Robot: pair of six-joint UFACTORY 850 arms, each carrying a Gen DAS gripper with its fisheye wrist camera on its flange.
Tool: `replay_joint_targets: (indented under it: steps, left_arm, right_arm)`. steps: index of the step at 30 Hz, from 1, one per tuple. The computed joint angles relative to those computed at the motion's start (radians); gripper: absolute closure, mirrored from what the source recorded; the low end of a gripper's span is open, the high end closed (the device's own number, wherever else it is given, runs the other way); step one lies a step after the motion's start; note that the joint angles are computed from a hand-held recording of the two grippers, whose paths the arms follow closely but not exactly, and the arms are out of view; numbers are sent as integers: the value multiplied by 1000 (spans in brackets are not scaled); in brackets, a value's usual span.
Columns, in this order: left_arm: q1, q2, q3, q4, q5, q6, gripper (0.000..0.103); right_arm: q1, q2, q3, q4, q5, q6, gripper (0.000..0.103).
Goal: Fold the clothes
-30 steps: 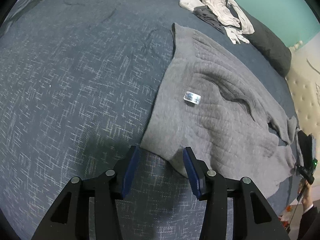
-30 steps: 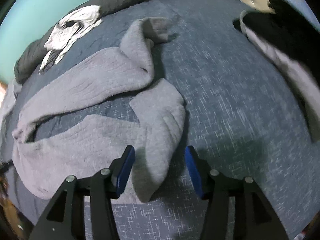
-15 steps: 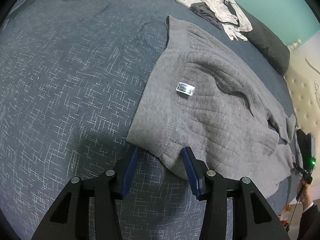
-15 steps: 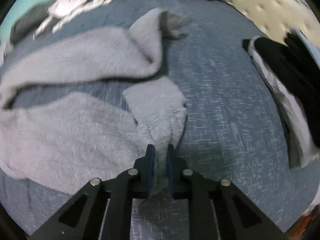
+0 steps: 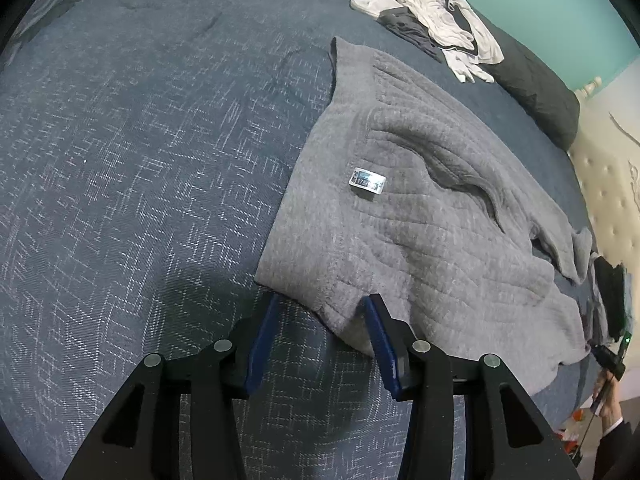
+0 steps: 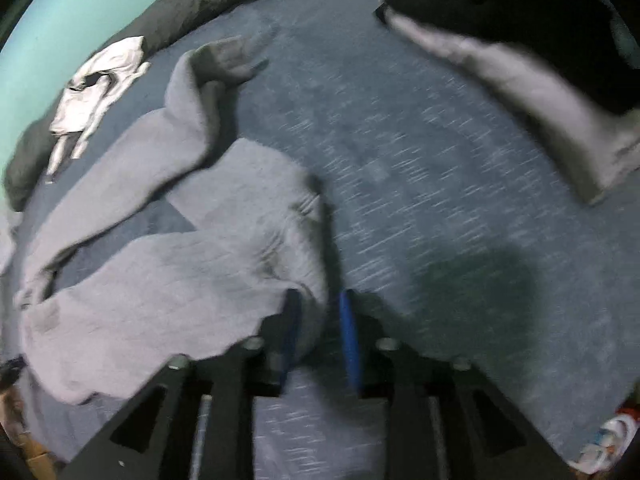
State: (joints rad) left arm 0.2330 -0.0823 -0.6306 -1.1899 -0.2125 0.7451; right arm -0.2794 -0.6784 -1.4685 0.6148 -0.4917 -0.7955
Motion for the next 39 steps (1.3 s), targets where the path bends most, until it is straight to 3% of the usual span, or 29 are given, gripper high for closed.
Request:
replay_joint_targets:
  steps: [5,13,15,17,18,20,27,33,39]
  left_arm:
    - [-11,-7,-9,14,11,-28,54]
    - [-27,-25,-20,25,18,-36,54]
    - [-20,-23,-16,24,17,-31,54]
    - [-9,-17,-8,13,14,-15,54]
    - [-6,-16,-5,13,15,-13,54]
    - [2,-12,0,1,14,2,54]
    - [13,-4,14,-32,13,33,54]
    - [18,1,21,-30,6,36,54]
    - [14,6,25,-81,12,73,54]
  right_arm:
    - [36,56,55,141,100,-212,62]
    - [89,4,7,-310,137,231,58]
    - [79,-1,9,-331,133,249,58]
    - [65,0,19,-340,140,254,79]
    - [59,5,29,-341,155,253,82]
    - [46,15,46,-348,184,254,86]
    - [-3,44,83,-420,219,349,86]
    - [-24,87,120,-67,203,8,86]
    - [10,77,107,6,163,-73,86]
